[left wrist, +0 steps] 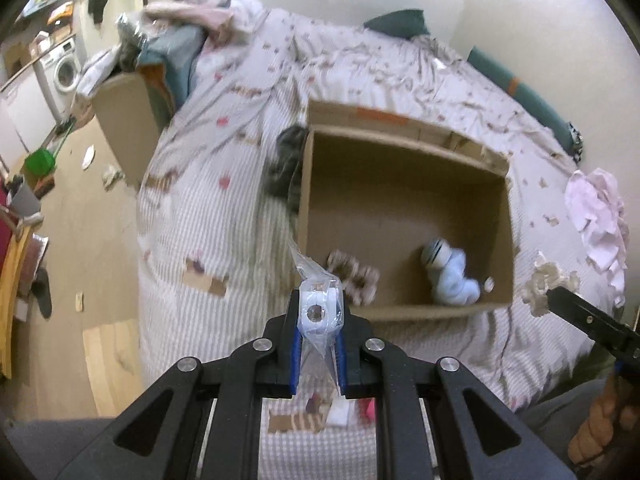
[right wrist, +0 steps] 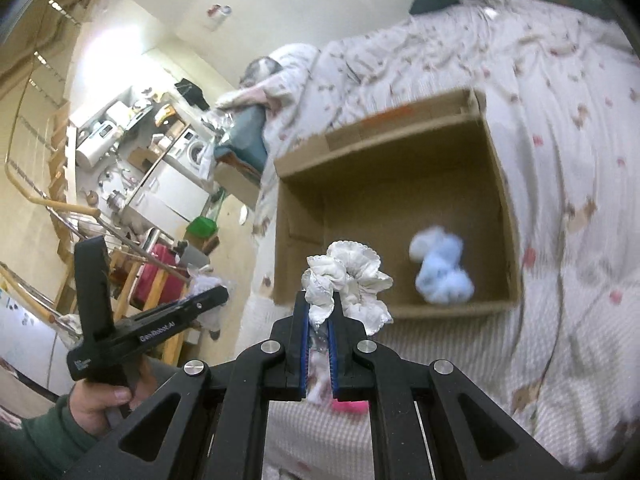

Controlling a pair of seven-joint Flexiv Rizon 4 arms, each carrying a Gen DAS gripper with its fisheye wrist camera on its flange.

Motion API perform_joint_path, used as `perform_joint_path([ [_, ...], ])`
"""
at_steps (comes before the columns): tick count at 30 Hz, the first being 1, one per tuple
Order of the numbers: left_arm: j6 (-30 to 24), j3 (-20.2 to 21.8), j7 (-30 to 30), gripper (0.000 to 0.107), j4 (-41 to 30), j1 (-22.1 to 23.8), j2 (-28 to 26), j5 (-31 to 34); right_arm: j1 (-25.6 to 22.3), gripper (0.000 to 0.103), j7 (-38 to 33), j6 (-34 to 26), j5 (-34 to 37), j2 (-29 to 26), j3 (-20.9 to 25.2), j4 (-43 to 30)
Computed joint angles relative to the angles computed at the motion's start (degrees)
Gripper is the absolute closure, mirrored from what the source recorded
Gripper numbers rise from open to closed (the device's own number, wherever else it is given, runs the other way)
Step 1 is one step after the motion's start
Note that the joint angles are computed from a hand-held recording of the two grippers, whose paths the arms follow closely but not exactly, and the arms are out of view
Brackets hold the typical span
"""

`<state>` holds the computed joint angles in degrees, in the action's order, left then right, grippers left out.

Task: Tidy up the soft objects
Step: 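Carry the scrunchie and bag into the box and open both grippers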

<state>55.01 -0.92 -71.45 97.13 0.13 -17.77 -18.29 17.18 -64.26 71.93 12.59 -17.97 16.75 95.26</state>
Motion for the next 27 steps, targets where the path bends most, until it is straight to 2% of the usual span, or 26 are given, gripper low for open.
perform_joint_path([
  [8,-1.1,-1.1,-0.3,0.094,-7.6,-0.4,-4.5,0.2,-0.6,0.093,-0.9,-0.9,-2.2,-3.6,-1.5,-6.0],
  [14,4.6,-2.4,1.5,0.094,-8.8,-1.4,-8.3,-0.3,0.8,0.094,2.1,4.5,-6.9,-6.9,-4.5,-5.8],
  [22,5.7,-2.7,1.4,0.094,-11.5,-2.6,-14.0,1.1,-1.2,0.093,5.2,-1.2,-8.0,-10.9,-3.0,-7.8],
  [27,9.2,-1.5,-1.1,0.094,-11.4,-3.5,-15.7,3.4,-1.1,0.093,6.1,-4.2,-8.3,-12.6,-3.1,-9.1],
])
